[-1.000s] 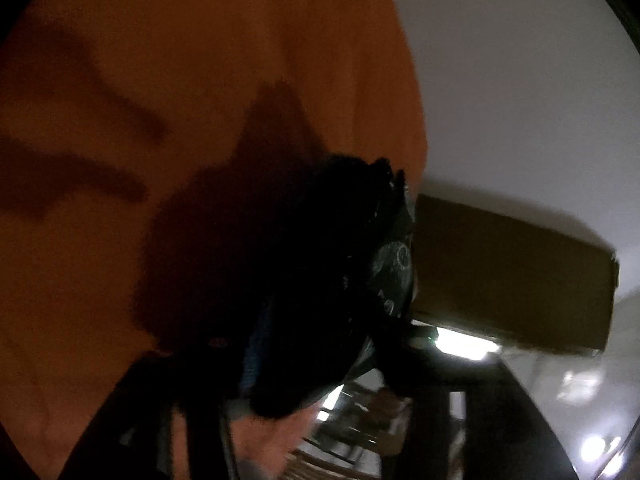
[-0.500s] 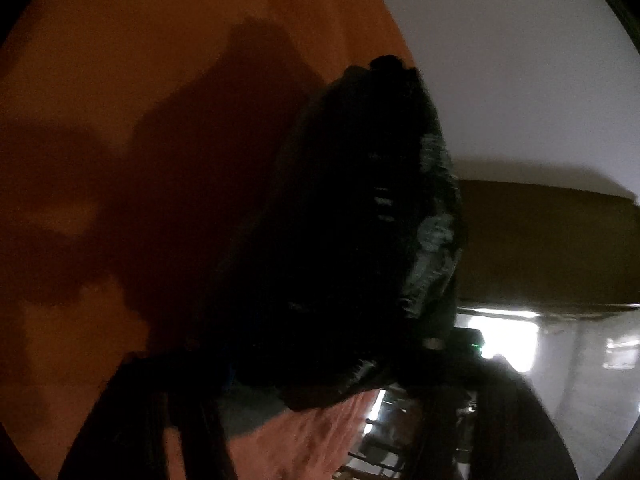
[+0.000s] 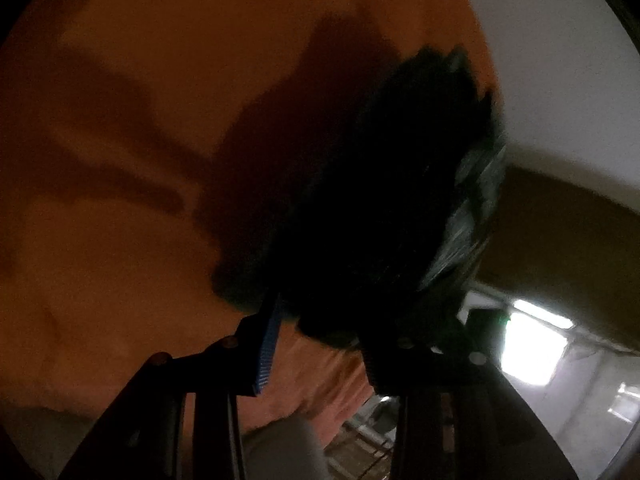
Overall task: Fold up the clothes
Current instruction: 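Carry the paisley bundle toward the dark green cloth with both grippers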
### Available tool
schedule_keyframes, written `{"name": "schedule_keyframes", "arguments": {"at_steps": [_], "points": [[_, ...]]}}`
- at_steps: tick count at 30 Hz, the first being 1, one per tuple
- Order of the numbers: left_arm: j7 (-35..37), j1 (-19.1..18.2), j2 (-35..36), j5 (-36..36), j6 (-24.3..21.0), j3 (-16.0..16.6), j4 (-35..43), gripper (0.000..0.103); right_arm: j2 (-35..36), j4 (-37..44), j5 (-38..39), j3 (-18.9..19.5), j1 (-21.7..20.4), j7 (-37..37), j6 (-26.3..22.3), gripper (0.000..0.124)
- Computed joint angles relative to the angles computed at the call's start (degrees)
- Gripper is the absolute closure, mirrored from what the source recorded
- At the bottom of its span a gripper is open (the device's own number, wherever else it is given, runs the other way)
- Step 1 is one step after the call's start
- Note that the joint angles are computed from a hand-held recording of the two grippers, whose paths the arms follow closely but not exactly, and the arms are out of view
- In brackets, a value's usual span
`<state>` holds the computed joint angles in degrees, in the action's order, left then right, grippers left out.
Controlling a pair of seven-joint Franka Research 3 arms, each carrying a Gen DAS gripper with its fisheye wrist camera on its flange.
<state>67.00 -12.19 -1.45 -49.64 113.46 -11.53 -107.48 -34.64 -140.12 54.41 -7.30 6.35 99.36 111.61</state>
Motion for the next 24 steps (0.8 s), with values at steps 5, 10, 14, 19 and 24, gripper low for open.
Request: {"name": "schedule_keyframes", "arguments": {"at_steps": [5, 10, 14, 19, 24], "points": [[3.78, 1.31, 7.5, -4.93, 2.5, -0.23, 8.41, 0.056, 2.58, 2.77, 5.66, -2.75, 1.18, -8.37, 2.79, 0.053], [5.82, 2.26, 15.53, -6.28, 5.91, -3.72, 16.52, 0.055, 7.52, 1.9, 16.22, -4.31, 1.08, -15.25, 5.3, 0.052], [10.17, 4.94, 14.12, -4.74, 3.84, -4.64, 14.82, 0.055, 8.17, 2.14, 14.71, -3.8, -0.6, -21.7, 3.13, 0.055], [8.94, 4.36, 9.3, 1.5, -0.62, -3.13, 10.38, 0.055, 8.23, 7.78, -5.89, -1.18, -3.83, -11.14, -8.63, 0.064], [9.69, 4.29, 6.98, 0.95, -0.63, -2.18, 6.49, 0.055, 2.57, 5.49, -5.68, -0.64, -5.04, -10.94, -6.71, 0.064]]}}
